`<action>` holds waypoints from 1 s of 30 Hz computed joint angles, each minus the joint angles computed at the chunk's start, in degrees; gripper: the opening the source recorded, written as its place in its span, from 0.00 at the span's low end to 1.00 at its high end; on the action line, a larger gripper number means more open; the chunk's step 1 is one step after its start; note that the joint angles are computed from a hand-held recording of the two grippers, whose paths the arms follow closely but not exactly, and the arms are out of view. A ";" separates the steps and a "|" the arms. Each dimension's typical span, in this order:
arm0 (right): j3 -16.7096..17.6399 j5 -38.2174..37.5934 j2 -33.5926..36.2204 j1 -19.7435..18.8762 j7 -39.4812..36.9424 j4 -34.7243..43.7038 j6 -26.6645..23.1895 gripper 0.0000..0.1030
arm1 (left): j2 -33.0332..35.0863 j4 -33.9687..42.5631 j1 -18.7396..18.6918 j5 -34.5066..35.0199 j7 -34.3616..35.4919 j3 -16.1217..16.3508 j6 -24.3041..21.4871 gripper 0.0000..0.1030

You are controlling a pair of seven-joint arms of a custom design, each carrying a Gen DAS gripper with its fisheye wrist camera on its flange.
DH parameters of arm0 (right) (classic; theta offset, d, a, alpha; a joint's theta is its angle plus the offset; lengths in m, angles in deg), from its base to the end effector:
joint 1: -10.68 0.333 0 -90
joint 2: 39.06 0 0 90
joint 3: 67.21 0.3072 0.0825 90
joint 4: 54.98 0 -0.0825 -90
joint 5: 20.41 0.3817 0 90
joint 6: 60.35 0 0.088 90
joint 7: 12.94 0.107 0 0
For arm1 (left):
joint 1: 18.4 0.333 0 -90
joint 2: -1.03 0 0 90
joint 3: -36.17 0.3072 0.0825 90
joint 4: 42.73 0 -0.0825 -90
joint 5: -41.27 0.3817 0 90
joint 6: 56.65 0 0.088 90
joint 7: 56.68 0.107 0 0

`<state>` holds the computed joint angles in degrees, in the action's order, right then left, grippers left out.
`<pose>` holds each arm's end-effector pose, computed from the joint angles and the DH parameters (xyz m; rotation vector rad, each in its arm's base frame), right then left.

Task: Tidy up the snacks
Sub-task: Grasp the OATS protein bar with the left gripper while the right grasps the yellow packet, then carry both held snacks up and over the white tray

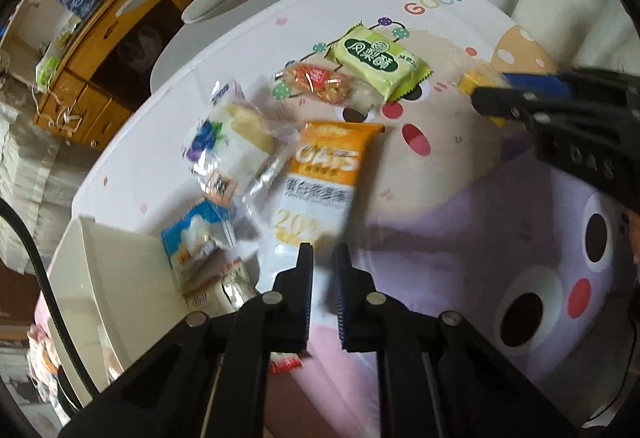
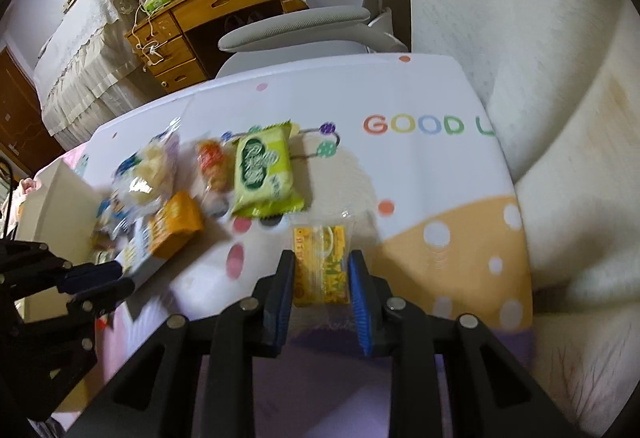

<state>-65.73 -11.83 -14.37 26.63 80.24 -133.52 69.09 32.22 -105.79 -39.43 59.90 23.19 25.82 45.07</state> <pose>0.6868 0.2160 0.5139 -2.0516 1.7198 -0.1914 0.6437 -0.3181 0.5187 -1.6089 2.3828 -0.0408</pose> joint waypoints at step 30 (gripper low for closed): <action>0.69 2.50 -15.43 -1.50 2.69 -18.28 1.88 0.26 | 7.08 8.92 3.67 -10.08 -3.40 -0.80 -0.95 0.46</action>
<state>-65.04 -9.33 -29.80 25.13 82.93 -151.80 70.97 39.31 -96.87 -35.76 49.82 19.79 25.02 44.12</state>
